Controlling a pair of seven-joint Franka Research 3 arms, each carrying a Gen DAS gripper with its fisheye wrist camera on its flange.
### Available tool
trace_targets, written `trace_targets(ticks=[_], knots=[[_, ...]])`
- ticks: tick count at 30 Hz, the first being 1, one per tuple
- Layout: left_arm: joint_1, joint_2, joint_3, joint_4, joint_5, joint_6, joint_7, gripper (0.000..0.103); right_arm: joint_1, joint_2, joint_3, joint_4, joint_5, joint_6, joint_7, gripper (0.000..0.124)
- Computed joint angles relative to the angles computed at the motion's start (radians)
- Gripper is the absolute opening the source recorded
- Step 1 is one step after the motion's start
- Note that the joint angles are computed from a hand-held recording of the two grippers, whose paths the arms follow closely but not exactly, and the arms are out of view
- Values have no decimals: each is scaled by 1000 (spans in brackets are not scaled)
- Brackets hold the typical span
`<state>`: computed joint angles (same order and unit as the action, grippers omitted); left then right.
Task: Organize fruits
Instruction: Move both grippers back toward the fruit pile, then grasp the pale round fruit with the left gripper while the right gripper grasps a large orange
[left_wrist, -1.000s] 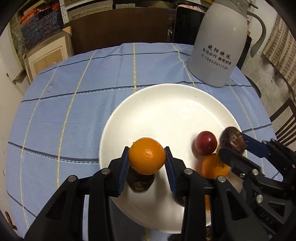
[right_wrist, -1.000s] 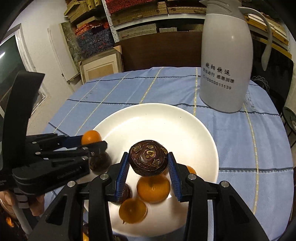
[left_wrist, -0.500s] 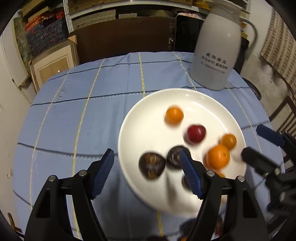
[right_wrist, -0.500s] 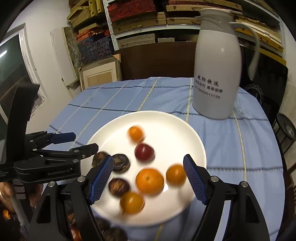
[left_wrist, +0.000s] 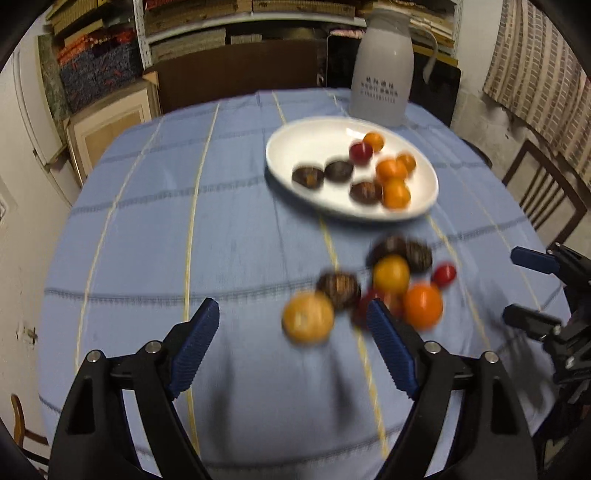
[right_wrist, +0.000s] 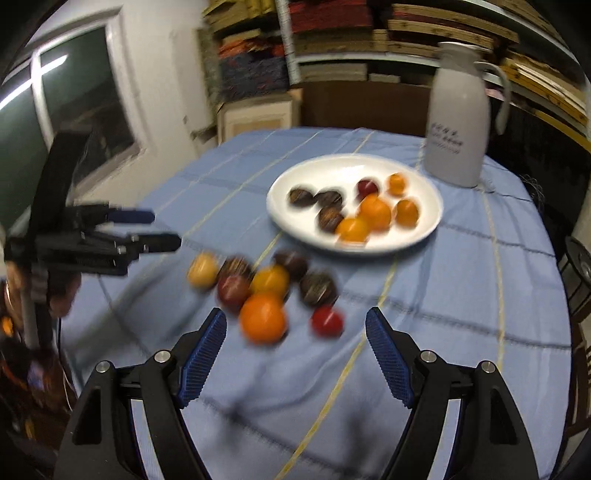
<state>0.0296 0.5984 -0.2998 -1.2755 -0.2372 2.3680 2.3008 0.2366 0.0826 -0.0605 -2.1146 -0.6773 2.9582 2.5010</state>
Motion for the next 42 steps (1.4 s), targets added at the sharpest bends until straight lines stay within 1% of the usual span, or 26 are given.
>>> trace_targets(ticks=[3, 4, 6, 9, 12, 14, 16, 17, 20, 22, 26, 28, 32, 34, 35, 36, 37, 38, 39, 42], knots=[[19, -29, 3, -69, -6, 23, 21, 80, 25, 38, 18, 32, 8, -54, -31, 78], [19, -32, 6, -78, -2, 24, 21, 80, 29, 61, 27, 52, 47, -74, -68, 75], [23, -37, 7, -95, -1, 31, 29, 80, 44, 93, 22, 84, 84, -91, -105, 74], [29, -35, 6, -101, -2, 34, 42, 80, 74, 147, 0, 146, 112, -130, -143, 69], [24, -23, 10, -90, 10, 31, 47, 80, 79, 191, -5, 198, 188, -159, -218, 67], [20, -14, 9, -82, 16, 27, 49, 80, 100, 216, -27, 227, 192, -179, -236, 62], [14, -2, 10, -71, 25, 24, 47, 80, 101, 242, -28, 258, 227, -202, -282, 44], [9, 3, 11, -66, 30, 23, 43, 80, 114, 248, -46, 265, 218, -211, -275, 44], [-2, 18, 8, -50, 41, 18, 38, 80, 114, 234, -50, 240, 239, -184, -310, 42], [-6, 20, 3, -52, 45, 30, 44, 80, 129, 206, -69, 199, 216, -152, -294, 42], [-21, 40, -1, -40, 64, 49, 61, 80, 133, 152, -85, 134, 179, -120, -245, 43], [-27, 62, 0, -10, 73, 34, 60, 80, 123, 124, -82, 102, 166, -111, -223, 43], [-42, 131, 2, 90, 88, -22, 54, 80, 93, 105, -59, 76, 166, -102, -216, 43], [-48, 154, 2, 124, 94, -34, 54, 75, 84, 104, -53, 71, 166, -96, -211, 43], [-50, 170, 1, 151, 95, -53, 53, 74, 78, 105, -48, 70, 176, -92, -215, 43], [-52, 182, 1, 172, 94, -71, 51, 67, 72, 105, -43, 66, 189, -86, -221, 43], [-56, 197, 2, 199, 96, -95, 47, 54, 72, 106, -43, 66, 191, -84, -220, 43], [-61, 222, 3, 247, 98, -147, 44, 48, 72, 107, -43, 64, 194, -83, -219, 43], [-62, 229, 2, 261, 94, -161, 44, 42, 68, 107, -40, 62, 205, -82, -226, 43], [-54, 190, -2, 189, 87, -105, 67, 40, 71, 102, -42, 53, 210, -80, -221, 43]])
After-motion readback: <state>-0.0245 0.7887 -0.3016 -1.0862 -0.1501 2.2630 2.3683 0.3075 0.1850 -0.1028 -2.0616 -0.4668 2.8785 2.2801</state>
